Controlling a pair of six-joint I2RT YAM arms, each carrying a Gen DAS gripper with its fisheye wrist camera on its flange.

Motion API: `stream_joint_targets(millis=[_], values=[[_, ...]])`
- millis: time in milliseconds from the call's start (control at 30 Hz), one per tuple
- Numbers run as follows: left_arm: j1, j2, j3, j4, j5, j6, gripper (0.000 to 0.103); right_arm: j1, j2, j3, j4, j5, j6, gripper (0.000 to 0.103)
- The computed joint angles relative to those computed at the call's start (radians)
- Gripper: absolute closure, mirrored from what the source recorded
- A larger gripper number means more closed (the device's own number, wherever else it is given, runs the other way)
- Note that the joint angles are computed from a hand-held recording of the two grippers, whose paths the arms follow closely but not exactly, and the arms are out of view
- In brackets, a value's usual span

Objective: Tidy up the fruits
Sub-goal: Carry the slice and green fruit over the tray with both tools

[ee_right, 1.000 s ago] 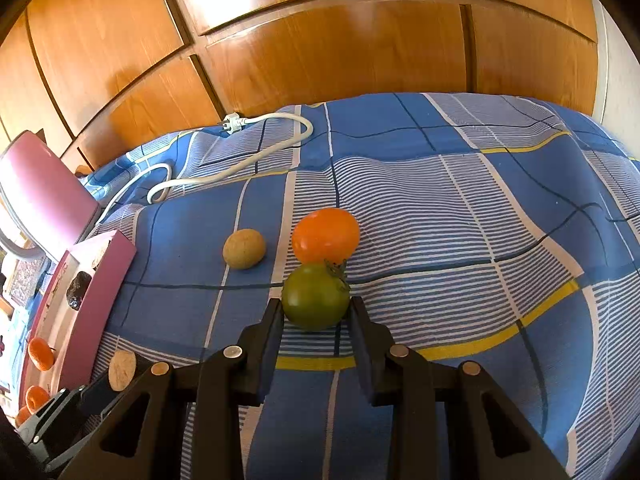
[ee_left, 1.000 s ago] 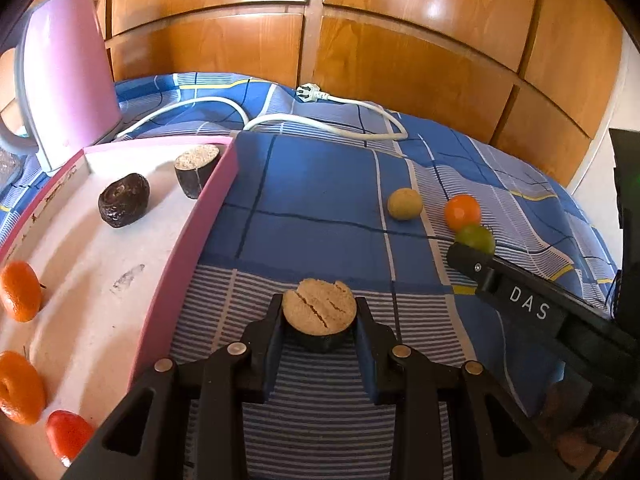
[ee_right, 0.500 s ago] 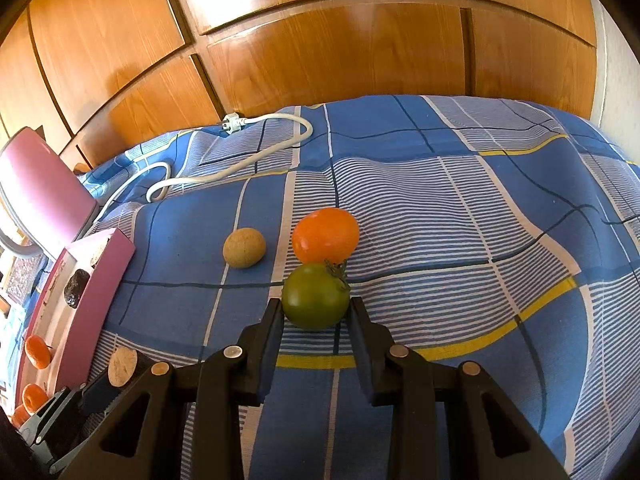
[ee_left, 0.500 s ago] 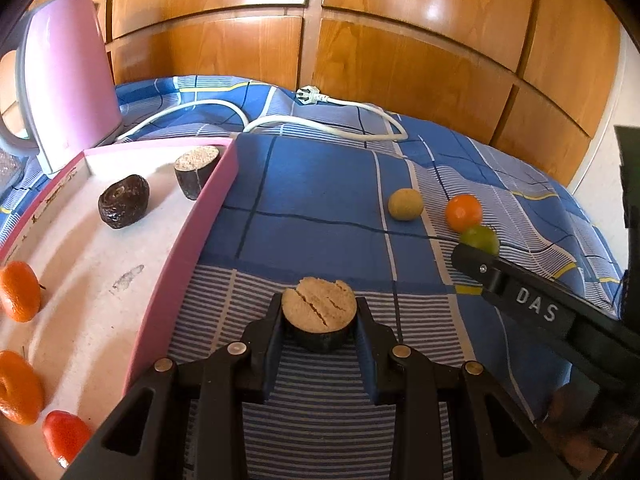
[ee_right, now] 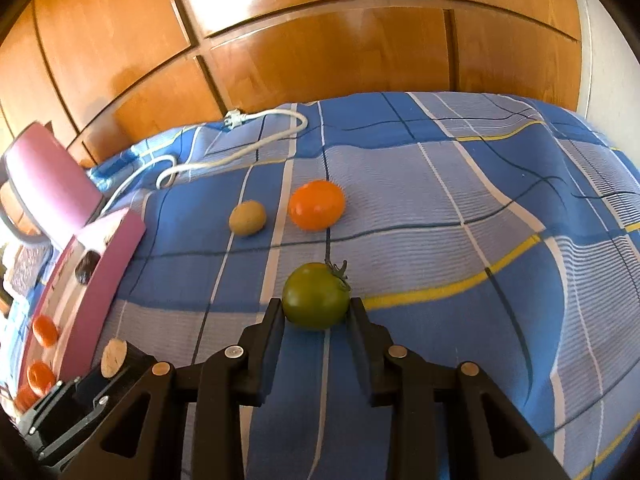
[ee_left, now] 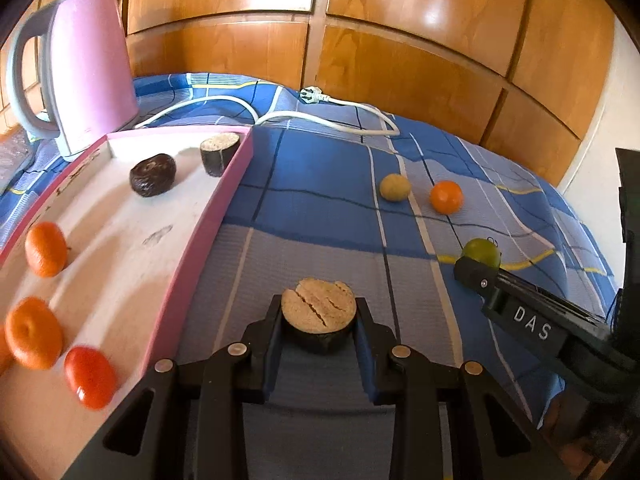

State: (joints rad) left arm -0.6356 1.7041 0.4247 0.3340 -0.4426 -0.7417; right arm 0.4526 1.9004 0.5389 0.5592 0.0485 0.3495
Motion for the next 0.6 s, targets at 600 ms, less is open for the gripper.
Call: stream_joint_targets(millis=[600], values=[[-0.261, -0.504, -0.123, -0.383, -0.241, -0.151, 0.071, 0.203, -0.156, -0.176, 0.018, 0.171, -0.04, 0.071]])
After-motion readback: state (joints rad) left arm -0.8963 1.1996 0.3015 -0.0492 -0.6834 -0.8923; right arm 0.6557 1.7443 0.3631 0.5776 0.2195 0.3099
